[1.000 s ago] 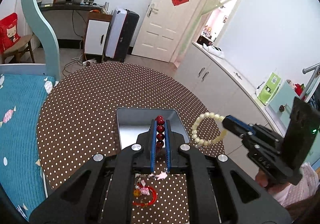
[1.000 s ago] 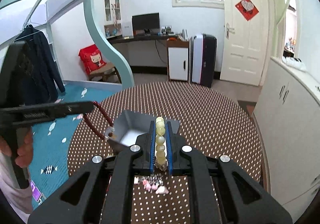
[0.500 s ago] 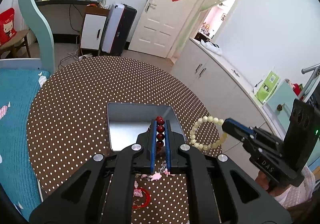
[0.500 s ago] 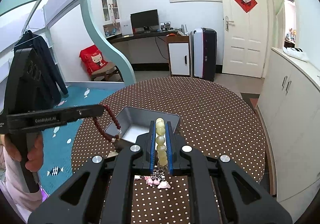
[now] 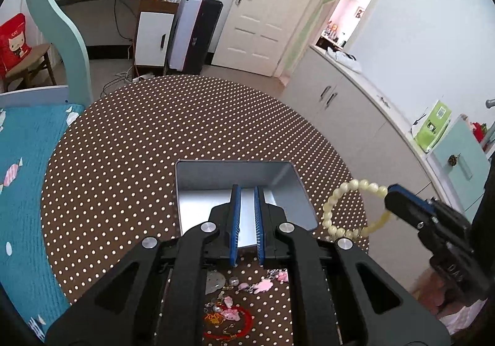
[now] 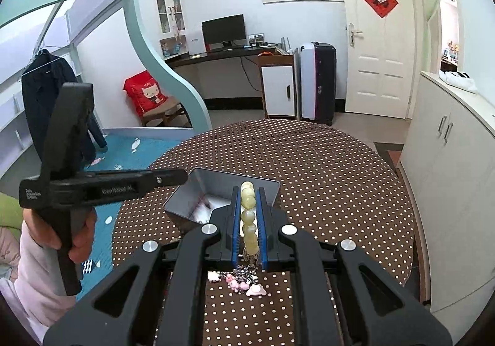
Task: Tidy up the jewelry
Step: 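Lower the red bracelet into the grey box with the left tool while the right tool carries the pearl bracelet, then lower the cream pearl bracelet into the grey box and open the right tool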
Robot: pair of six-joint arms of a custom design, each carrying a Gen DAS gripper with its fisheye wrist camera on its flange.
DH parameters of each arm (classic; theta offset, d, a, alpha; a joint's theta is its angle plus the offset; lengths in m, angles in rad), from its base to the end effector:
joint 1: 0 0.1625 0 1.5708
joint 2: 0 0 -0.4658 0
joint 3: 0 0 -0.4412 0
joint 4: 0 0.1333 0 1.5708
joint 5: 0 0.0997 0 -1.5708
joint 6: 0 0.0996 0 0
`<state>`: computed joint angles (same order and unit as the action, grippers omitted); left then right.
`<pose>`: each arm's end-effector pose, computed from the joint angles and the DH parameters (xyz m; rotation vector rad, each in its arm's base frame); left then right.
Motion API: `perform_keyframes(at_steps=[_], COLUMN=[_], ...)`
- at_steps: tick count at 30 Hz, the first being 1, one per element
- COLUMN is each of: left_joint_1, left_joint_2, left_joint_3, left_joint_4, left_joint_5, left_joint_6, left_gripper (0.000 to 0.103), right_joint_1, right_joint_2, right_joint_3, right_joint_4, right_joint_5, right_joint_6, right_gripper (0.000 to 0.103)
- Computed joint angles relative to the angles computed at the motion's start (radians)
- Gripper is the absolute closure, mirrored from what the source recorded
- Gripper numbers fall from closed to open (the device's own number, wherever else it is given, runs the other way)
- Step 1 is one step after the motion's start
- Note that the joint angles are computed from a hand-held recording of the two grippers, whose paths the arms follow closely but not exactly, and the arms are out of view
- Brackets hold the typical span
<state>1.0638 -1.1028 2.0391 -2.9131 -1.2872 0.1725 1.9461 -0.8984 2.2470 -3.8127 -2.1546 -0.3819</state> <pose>-0.1509 -0.6037 0.1744 0.8741 2.7254 -0.6486 0.2616 -0.4500 0.1221 0.5517 -2.2973 1.1177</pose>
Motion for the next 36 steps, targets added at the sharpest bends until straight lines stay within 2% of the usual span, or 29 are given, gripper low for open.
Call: perform_keyframes(at_steps=[4, 6, 7, 8, 9, 14, 22, 24, 26, 27, 32, 36], left_joint_1=[-0.007, -0.012, -0.017, -0.023, -0.03, -0.051, -0.044, -0.036, -0.027, -0.024, -0.006, 0.001], left_joint_2=[-0.017, -0.034, -0.044, -0.052, -0.057, -0.067, 0.028, 0.046, 0.063, 0.069, 0.06, 0.022], left_joint_3=[0.026, 0.05, 0.067, 0.084, 0.097, 0.16, 0.149, 0.135, 0.115, 0.109, 0.103, 0.116], left_joint_4=[-0.005, -0.005, -0.001, 0.003, 0.001, -0.015, -0.023, -0.003, 0.027, 0.033, 0.04, 0.022], left_joint_5=[0.021, 0.013, 0.005, 0.005, 0.011, -0.028, -0.052, -0.066, -0.089, -0.096, -0.131, -0.127], left_joint_6=[0.027, 0.047, 0.057, 0.062, 0.06, 0.121, 0.182, 0.177, 0.167, 0.163, 0.156, 0.145], left_gripper=[0.095, 0.088, 0.073, 0.044, 0.034, 0.033, 0.059, 0.073, 0.095, 0.1, 0.101, 0.101], right_joint_1=[-0.008, -0.013, -0.016, -0.018, -0.019, -0.02, -0.003, 0.001, 0.003, 0.004, 0.0, -0.005], right_joint_2=[-0.009, -0.016, -0.02, -0.022, -0.026, -0.034, -0.036, -0.036, -0.034, -0.034, -0.029, -0.021], right_joint_3=[0.007, 0.007, 0.007, 0.008, 0.007, 0.013, 0.014, 0.013, 0.009, 0.011, 0.01, 0.006], right_joint_4=[0.006, 0.015, 0.02, 0.024, 0.032, 0.052, 0.062, 0.069, 0.075, 0.075, 0.071, 0.076], right_joint_5=[0.028, 0.039, 0.042, 0.045, 0.051, 0.066, 0.059, 0.051, 0.043, 0.037, 0.004, -0.023], right_joint_6=[-0.002, 0.001, 0.007, 0.013, 0.017, 0.032, 0.034, 0.036, 0.039, 0.039, 0.043, 0.056], right_gripper=[0.094, 0.094, 0.094, 0.094, 0.094, 0.094, 0.094, 0.094, 0.094, 0.094, 0.094, 0.094])
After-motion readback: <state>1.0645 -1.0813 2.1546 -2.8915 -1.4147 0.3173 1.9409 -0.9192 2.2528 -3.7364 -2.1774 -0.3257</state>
